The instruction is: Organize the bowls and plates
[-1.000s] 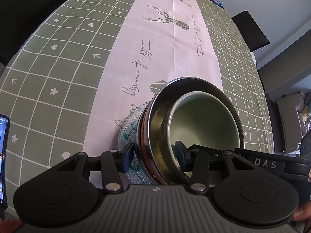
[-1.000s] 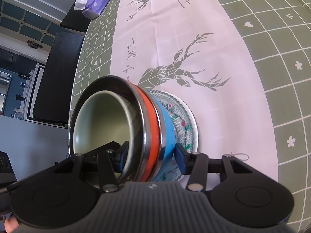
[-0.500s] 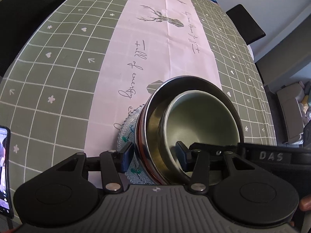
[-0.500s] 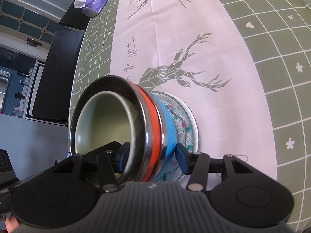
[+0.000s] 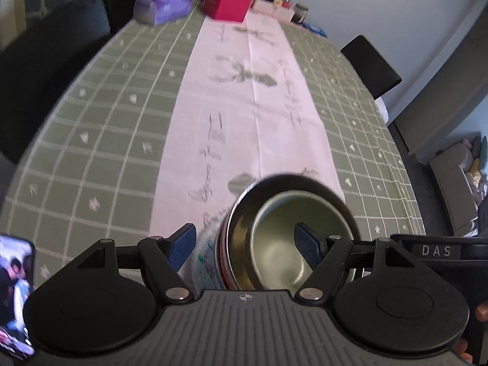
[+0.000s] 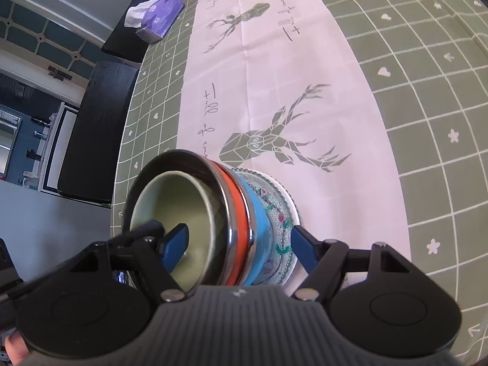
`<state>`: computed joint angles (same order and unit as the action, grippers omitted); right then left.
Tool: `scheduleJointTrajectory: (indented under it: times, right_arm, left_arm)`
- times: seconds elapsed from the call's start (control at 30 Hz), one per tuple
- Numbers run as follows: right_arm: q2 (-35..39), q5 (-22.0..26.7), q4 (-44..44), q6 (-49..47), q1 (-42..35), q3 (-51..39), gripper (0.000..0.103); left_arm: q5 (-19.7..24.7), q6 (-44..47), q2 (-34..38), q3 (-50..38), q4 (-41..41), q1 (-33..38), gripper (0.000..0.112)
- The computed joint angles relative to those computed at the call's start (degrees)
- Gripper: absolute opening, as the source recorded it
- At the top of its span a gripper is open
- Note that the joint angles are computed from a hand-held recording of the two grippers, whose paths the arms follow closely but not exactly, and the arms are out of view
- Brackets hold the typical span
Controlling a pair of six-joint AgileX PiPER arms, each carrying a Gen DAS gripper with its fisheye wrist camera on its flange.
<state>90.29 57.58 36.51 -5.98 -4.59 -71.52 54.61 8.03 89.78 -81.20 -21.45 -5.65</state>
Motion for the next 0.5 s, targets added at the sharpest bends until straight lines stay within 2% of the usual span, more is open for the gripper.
scheduleJointTrajectory:
  times: [0.13, 0.33, 0.4, 0.5]
  right_arm:
    - [-5.65, -3.25, -6.22, -0.25, 1.70, 0.57, 0.073]
    - [-17.70, -11.58, -16.39, -2.31, 3.47, 5.66, 0.080]
    - [-22.13, -14.89, -19.80, -2.76, 3.66, 8.06, 0.085]
    - [-28.37, -17.91, -21.09, -5.73, 2.36, 11.96, 0.086]
  left_arm:
    - [-4.81, 2.45, -4.38, 0.85, 1.68, -1.76, 0.086]
    - [-17.86, 3.76, -14.95, 8.04, 9.72, -9.66, 0.086]
    - [-20.49, 4.16, -17.93, 10.19, 11.59, -12.22, 0.086]
    - [-23.84, 0.90, -21.94, 13.37, 16.72, -17.22, 0.086]
